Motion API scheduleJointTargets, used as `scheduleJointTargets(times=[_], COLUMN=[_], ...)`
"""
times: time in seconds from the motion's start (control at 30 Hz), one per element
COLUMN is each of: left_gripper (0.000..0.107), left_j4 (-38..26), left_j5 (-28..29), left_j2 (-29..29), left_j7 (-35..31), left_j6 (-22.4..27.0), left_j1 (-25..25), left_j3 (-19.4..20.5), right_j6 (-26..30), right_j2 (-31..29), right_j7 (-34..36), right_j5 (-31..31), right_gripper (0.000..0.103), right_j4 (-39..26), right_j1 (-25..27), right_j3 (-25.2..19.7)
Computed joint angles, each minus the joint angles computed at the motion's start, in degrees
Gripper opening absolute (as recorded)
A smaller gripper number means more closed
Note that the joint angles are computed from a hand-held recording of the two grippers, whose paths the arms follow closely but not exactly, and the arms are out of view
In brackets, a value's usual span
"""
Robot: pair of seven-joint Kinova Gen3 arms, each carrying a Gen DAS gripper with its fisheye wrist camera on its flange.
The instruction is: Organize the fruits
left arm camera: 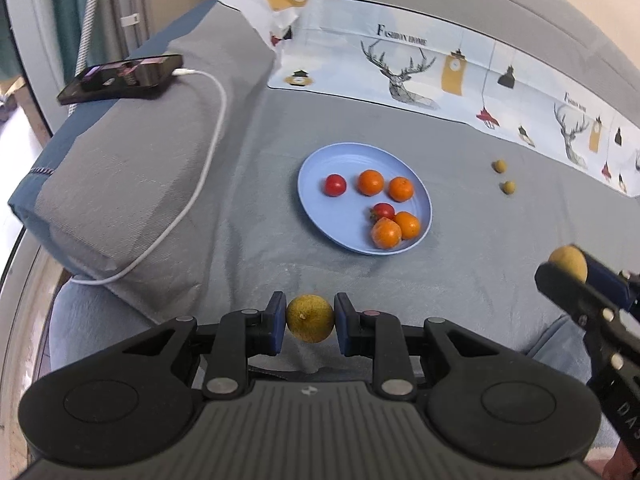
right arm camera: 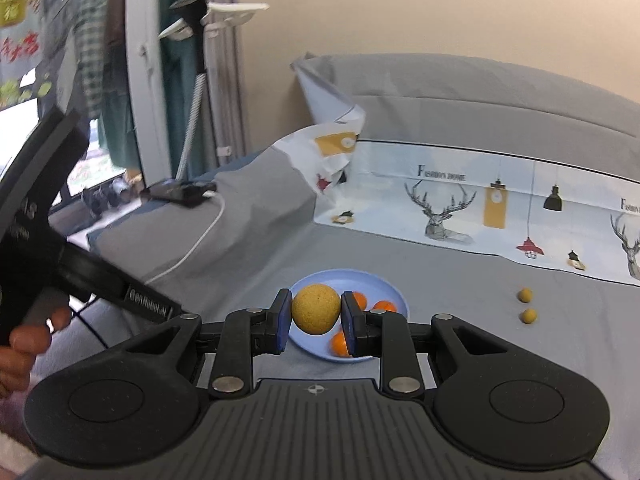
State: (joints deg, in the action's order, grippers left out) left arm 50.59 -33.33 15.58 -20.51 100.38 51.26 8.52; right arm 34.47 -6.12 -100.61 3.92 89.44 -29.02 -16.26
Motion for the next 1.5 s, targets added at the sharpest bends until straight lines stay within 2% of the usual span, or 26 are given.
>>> scheduleJointTargets(times=[0.37,0.47,1.3,1.5], left_gripper=[0.028,0.028,0.028,0.028], left_j4=[2.2,2.4,1.1,0.7], left_j5=[-1.1,-1.1,1.5,2.3], left_j2=[-1.7,-1.7,-0.4,0.0], left_j7=[1.9,2.1,-0.5,-1.7], left_j6=[-1.1,-1.2,-1.9,-2.4], left_j1=[-0.2,-0.4,-2.6,-3.9], left_j3=[1.0,1.1,0.2,-0.4], right_j6=[1.2,1.2,2.3,2.6], right_j2=[0.6,0.5,2.6,4.0], right_j7=[-1.9,-0.1,0.6,-1.0], right_j5=[3.8,2.1,-1.0,0.4], right_gripper=[0.028,0.028,0.028,0.028], right_j4=[-1.1,-0.9,-1.9,-2.7], right_j1=[-1.0,-1.1,-0.9,-1.0], right_j3=[-1.3,-0.3,1.0,1.1])
